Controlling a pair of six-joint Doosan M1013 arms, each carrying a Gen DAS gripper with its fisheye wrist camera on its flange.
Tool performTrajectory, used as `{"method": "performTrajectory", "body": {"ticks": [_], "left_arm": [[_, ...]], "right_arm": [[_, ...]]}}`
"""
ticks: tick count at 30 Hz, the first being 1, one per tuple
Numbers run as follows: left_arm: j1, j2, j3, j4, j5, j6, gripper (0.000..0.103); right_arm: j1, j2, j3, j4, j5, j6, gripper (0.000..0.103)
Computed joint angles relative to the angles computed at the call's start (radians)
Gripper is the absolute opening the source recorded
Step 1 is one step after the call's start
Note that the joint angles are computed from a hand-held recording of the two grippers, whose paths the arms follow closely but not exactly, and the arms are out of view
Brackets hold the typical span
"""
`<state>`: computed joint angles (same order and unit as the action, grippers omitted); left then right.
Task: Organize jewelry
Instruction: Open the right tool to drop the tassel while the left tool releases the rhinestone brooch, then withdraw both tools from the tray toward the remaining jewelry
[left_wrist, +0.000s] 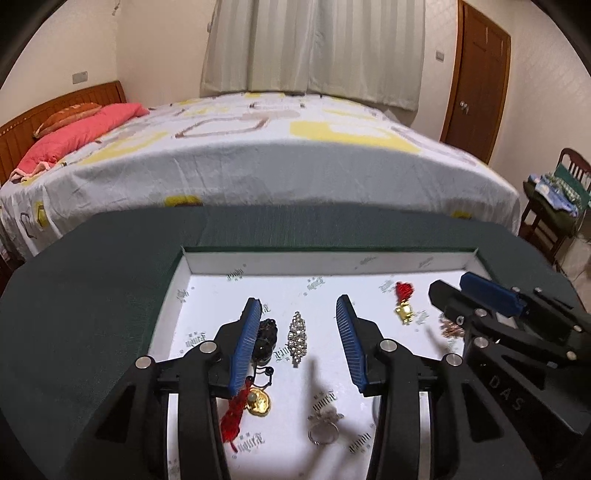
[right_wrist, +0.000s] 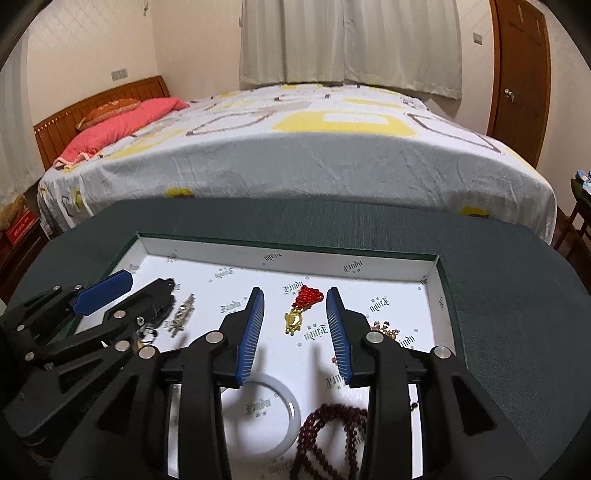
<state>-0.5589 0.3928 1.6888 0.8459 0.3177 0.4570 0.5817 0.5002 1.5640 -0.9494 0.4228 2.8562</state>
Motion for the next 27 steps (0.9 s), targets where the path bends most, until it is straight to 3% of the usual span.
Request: {"method": "performTrajectory", "body": {"ticks": [8, 13, 21, 27], "left_arm": [[-0.02, -0.08, 0.084, 0.349, -0.034, -0.375, 0.043], [-0.031, -0.123, 0.135, 0.48, -0.03, -0.525, 0.043], [-0.051, -0.172, 0.206, 0.531, -0.007, -0.603, 0.043], [-0.064, -0.194, 0.252, 0.456, 0.009, -0.545, 0.043]], "right_arm": [[0.038, -0.068, 0.075, -0.229, -0.011, 0.221, 0.041], [0.066, -0.11, 0.125, -0.333, -0.006, 0.32, 0.041], [0.108, -0.155, 0.196, -0.376, 0.023, 0.377, 0.041], [0.131, -0.169, 0.233, -0.354, 0.031, 0.375, 0.041]]}}
